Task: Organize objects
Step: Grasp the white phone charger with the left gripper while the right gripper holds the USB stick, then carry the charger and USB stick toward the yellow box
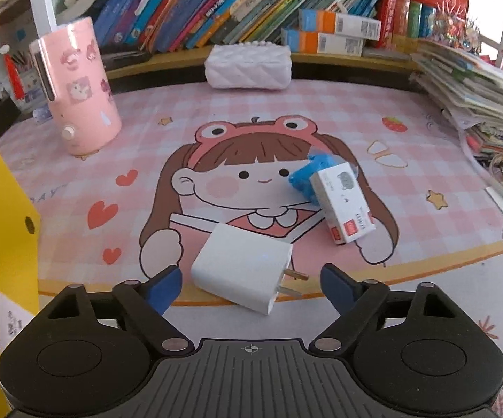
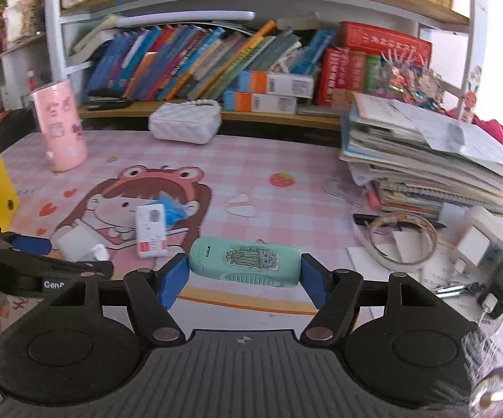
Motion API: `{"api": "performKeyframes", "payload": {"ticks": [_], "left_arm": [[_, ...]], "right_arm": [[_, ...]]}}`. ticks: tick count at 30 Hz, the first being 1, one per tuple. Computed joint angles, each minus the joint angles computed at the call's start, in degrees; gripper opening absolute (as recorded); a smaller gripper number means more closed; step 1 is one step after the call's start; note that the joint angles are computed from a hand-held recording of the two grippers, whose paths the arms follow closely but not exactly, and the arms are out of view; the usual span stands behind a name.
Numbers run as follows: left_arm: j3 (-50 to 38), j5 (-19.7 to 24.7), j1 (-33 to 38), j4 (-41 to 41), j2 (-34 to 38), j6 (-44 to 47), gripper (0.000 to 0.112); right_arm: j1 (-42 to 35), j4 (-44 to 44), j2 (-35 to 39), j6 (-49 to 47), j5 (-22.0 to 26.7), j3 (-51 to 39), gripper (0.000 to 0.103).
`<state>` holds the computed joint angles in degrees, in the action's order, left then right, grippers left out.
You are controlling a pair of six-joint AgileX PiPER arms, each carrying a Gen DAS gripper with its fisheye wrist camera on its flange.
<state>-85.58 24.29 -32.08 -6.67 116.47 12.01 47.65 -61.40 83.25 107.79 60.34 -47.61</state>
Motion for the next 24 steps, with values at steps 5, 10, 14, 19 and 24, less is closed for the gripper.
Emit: {"api": "performKeyframes", "payload": {"ticks": [5,10,14,19,24], "left_arm": [[-0.7,-0.6,0.6,-4.7,1.1,5.1,0.073],[-1.4,0.6,1.0,-6.6,1.1,6.3,0.071],[0.8,0.1,1.8,-10.4,-1.5,8.2,0.071],[4.4,0.6,3.5,-17.4,-5.8,12.8,0.071],[9.6,1.0,5.5,-22.2,-10.8,16.0,0.071]], "right_arm": [[-1.2,-0.1,-0.3,-0.2,-1.6,0.8,0.067],[-2.2,0.1,-0.3,-0.8,-2.8,0.8,0.067],[-2.7,0.3,0.1,-1.6,-3.7,0.2,0.067],[-2.9,1.1,1.4,-2.8,-5.6,-1.3,0.067],[-2.7,2.8,3.1,-4.9,-7.1,-3.5,0.067]]}}
